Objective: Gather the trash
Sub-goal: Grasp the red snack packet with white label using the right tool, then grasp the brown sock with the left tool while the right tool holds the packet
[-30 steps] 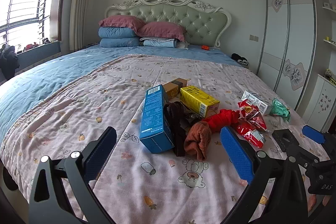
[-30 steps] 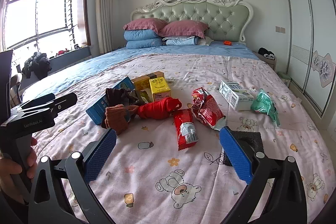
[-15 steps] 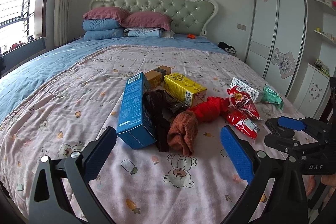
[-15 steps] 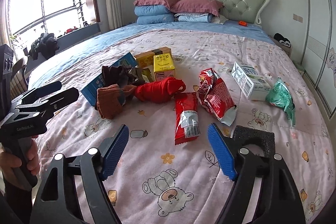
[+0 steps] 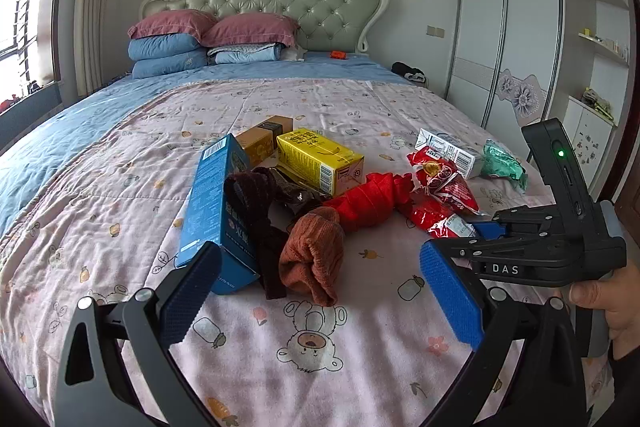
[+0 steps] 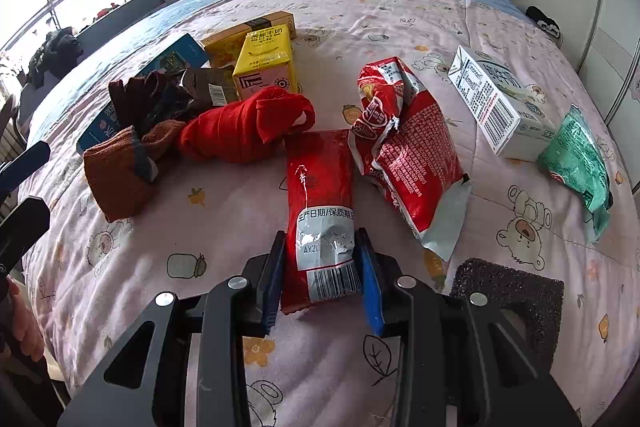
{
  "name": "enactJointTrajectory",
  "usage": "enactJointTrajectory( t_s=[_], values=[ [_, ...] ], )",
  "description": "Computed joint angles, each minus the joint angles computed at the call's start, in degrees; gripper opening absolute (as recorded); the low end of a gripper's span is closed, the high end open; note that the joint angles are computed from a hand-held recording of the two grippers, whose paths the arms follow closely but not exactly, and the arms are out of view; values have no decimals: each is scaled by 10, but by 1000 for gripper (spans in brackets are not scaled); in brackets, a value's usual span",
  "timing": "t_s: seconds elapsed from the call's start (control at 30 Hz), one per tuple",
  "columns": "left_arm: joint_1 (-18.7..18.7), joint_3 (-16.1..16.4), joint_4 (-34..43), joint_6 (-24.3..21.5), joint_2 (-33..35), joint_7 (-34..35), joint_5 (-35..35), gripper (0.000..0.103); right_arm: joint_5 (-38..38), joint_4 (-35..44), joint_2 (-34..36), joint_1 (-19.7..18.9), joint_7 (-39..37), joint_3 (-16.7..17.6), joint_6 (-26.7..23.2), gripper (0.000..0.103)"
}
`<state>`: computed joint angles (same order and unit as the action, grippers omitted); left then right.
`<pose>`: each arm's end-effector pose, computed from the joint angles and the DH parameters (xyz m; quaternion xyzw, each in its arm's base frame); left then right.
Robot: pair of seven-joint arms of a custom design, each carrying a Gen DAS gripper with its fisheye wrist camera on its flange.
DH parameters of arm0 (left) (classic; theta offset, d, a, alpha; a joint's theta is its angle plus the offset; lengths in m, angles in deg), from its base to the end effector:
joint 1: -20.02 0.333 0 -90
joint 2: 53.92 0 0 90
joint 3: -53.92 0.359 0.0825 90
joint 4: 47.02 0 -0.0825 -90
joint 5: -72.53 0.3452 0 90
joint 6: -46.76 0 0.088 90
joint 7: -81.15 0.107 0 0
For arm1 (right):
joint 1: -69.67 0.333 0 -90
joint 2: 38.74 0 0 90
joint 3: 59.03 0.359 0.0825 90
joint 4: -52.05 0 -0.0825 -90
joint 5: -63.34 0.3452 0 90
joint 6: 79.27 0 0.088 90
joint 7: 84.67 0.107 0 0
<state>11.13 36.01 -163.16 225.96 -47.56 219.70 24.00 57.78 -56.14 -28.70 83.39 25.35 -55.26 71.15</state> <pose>0.5490 -0.1950 0.5557 -0.4651 0.7441 -0.4182 0.2349 0.5899 0.1852 0.5380 -0.6865 0.6715 -0.1489 0.2357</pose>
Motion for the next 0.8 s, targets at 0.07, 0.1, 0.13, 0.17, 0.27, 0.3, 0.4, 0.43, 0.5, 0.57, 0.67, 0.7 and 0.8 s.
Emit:
enactJointTrajectory(
  t_s=[0.07,0.1,0.13,0.17,0.27,0.3,0.4,0.43,0.5,0.57,0.67,0.7,0.8],
  values=[
    [-3,0,5,1,5,-2,9,99,7,-9,-6,-2,-7,2,12,33],
    [-4,2,9,-5,8,-7,18,99,9,-14,-10,-3,-9,2,15,33],
    [-7,5,11,-7,10,-15,31,99,14,-23,-17,-4,-11,3,21,33],
    [-12,11,13,-7,13,-28,50,99,26,-32,-24,-6,-18,5,27,33],
    [-29,39,24,-23,25,-92,135,99,87,-67,-51,-14,-56,12,50,33],
    [-34,47,27,-28,28,-114,162,99,105,-81,-61,-15,-67,13,59,33],
    [-46,69,38,-43,39,-178,235,99,118,-117,-92,-10,-69,6,77,33],
    [-50,76,40,-46,42,-198,261,98,121,-127,-100,-7,-70,3,80,33],
    [-55,86,47,-55,49,-229,305,91,115,-143,-114,-3,-64,-1,87,33],
    [-64,99,58,-73,56,-264,352,77,99,-153,-123,0,-54,-5,91,33],
    [-75,115,73,-108,66,-317,415,55,104,-161,-128,6,-58,-9,92,33],
    [-80,123,76,-114,68,-338,438,50,112,-165,-130,8,-65,-10,95,33],
    [-68,115,74,-120,65,-360,459,28,129,-179,-141,15,-80,-14,106,33]
  ],
)
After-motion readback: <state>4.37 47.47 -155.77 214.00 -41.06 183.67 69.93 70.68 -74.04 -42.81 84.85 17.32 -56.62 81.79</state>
